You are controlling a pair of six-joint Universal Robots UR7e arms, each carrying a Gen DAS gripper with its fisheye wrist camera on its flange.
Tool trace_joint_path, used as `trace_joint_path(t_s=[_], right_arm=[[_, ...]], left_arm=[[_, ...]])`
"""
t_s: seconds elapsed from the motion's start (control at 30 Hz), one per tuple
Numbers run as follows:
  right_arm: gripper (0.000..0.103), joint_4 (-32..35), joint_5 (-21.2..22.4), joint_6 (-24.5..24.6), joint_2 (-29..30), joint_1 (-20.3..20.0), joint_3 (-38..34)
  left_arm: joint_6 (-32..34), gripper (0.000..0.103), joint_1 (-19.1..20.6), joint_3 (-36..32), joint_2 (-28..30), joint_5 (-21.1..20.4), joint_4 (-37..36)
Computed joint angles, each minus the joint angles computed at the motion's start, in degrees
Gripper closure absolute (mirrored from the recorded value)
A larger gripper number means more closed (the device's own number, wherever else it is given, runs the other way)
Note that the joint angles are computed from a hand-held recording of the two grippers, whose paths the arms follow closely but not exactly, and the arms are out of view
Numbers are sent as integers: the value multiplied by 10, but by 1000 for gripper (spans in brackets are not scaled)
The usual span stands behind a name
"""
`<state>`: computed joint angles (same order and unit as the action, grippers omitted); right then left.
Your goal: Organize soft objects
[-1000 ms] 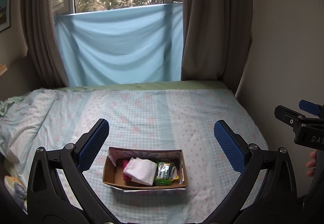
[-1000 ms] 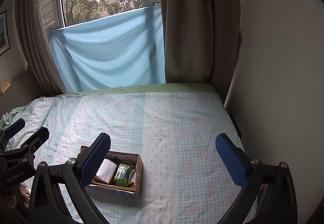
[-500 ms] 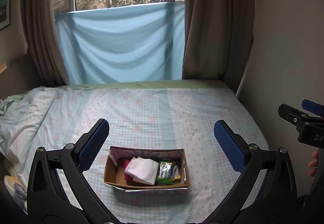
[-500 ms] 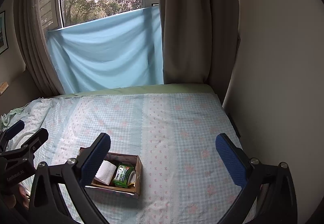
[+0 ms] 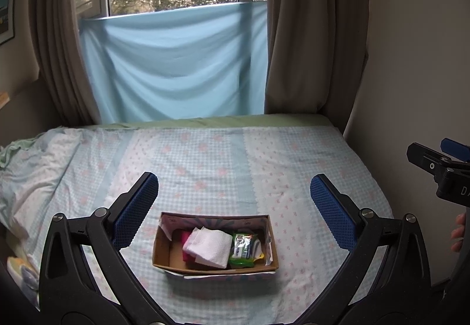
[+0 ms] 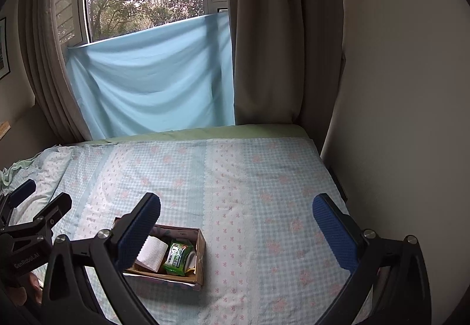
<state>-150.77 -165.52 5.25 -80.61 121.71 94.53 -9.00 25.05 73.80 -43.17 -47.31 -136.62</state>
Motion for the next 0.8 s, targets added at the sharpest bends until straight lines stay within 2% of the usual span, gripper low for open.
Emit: trace_joint_path(t_s=[0.17,0.6,0.8], right_arm=[[0,-22,-3,-16,5,0,0],[0,-39,3,-30,10,-4,-4],[0,-7,12,-2,3,-10,-3]], left_arm=[[10,0,0,2,0,-5,-11],[15,0,-2,5,6,29,-38],[17,0,2,9,6,21,-43]])
